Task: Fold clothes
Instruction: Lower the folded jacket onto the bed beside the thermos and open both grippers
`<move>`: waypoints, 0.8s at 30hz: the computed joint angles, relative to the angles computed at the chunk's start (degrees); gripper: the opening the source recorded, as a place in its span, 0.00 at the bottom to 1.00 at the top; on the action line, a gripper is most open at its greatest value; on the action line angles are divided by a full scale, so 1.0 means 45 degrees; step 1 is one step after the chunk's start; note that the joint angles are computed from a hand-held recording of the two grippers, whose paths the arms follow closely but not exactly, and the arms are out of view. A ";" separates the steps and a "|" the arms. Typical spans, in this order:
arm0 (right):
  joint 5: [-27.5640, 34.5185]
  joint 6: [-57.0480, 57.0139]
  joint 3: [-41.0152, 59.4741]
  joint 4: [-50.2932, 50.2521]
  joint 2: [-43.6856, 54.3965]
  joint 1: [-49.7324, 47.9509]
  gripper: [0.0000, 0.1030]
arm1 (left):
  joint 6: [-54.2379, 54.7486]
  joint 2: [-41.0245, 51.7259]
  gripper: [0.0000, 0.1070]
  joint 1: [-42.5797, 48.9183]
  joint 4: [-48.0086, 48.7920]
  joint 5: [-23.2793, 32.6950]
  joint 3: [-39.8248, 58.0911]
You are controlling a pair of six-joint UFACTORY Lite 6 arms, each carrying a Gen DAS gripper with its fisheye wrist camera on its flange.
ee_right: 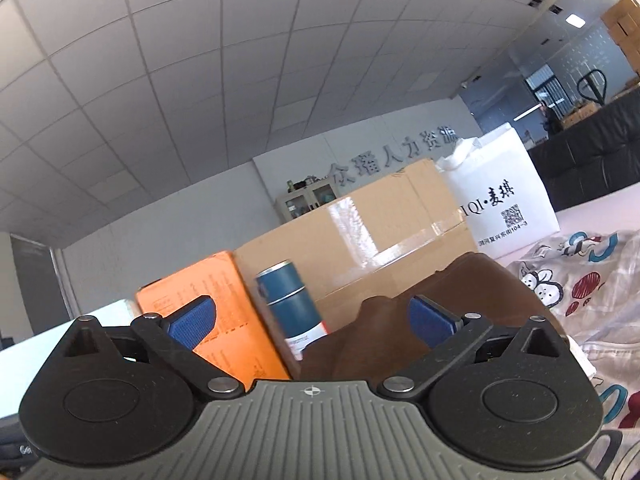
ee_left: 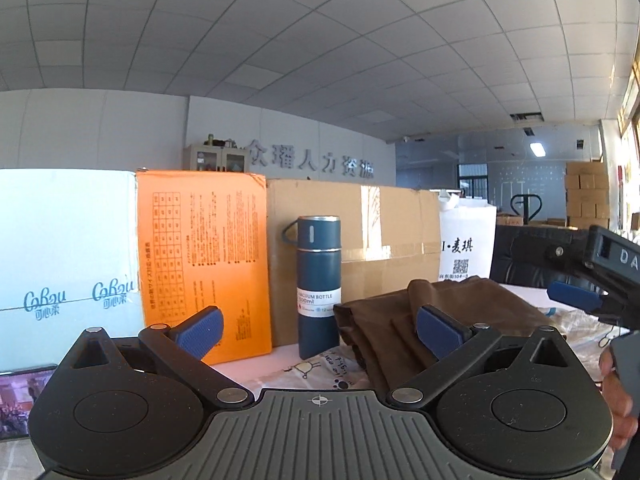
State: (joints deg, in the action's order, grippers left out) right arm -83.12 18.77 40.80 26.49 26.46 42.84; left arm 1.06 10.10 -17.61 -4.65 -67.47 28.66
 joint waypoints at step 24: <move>-0.0793 -0.7266 0.6333 1.0595 0.5183 0.4516 1.00 | -0.0700 0.3846 0.96 0.0683 -0.0243 -0.6523 -0.1210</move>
